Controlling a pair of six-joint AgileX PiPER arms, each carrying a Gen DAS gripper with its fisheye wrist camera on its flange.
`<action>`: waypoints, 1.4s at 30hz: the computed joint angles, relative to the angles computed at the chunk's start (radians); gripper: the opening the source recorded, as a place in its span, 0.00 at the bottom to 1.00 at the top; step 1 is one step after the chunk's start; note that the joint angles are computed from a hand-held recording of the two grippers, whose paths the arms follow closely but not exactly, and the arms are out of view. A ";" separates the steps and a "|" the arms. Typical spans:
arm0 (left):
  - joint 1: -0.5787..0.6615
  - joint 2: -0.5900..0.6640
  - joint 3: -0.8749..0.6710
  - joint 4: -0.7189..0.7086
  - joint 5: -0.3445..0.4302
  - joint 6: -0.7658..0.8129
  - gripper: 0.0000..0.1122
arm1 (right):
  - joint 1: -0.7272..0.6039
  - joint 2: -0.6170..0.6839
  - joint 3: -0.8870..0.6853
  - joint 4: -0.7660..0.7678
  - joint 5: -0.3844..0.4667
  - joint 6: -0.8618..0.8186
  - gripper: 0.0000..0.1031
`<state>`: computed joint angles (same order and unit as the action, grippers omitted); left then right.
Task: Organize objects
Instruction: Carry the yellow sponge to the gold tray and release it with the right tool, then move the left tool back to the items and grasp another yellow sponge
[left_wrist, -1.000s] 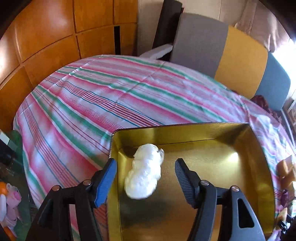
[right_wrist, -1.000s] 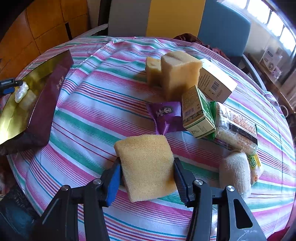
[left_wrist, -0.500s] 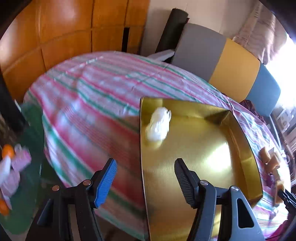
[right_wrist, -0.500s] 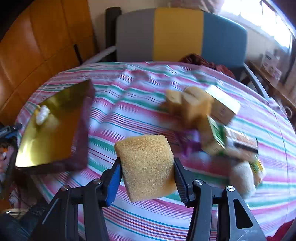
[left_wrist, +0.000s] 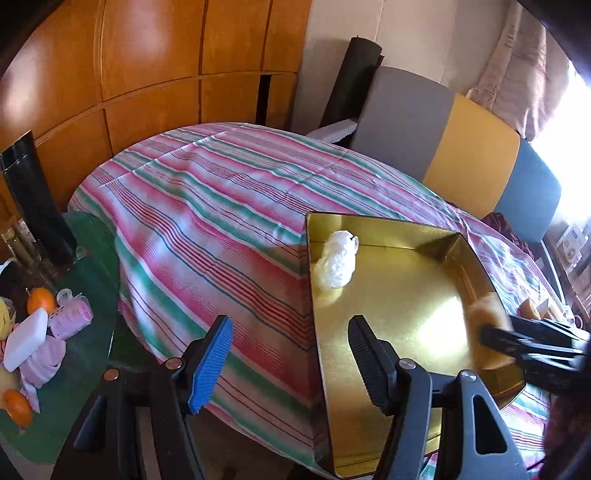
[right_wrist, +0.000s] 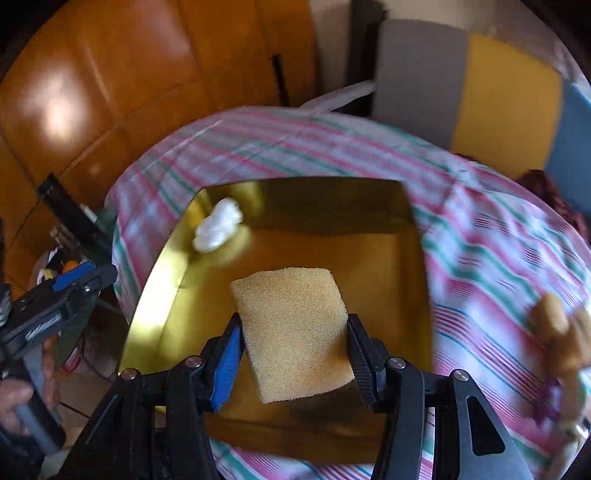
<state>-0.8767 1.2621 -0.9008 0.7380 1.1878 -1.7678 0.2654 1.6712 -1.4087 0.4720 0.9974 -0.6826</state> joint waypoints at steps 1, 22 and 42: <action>-0.001 -0.006 0.005 -0.001 0.003 -0.002 0.58 | 0.036 0.021 -0.012 -0.023 -0.005 0.025 0.52; 0.040 -0.036 0.068 -0.043 -0.040 -0.008 0.58 | 0.244 0.297 -0.269 -0.011 0.026 0.222 0.76; 0.049 -0.024 0.050 -0.104 -0.179 0.044 0.58 | 0.005 -0.026 0.073 0.057 -0.136 0.061 0.88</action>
<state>-0.8273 1.2381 -0.8503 0.6341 1.0089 -1.7236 0.2708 1.6454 -1.3355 0.5287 0.8611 -0.6213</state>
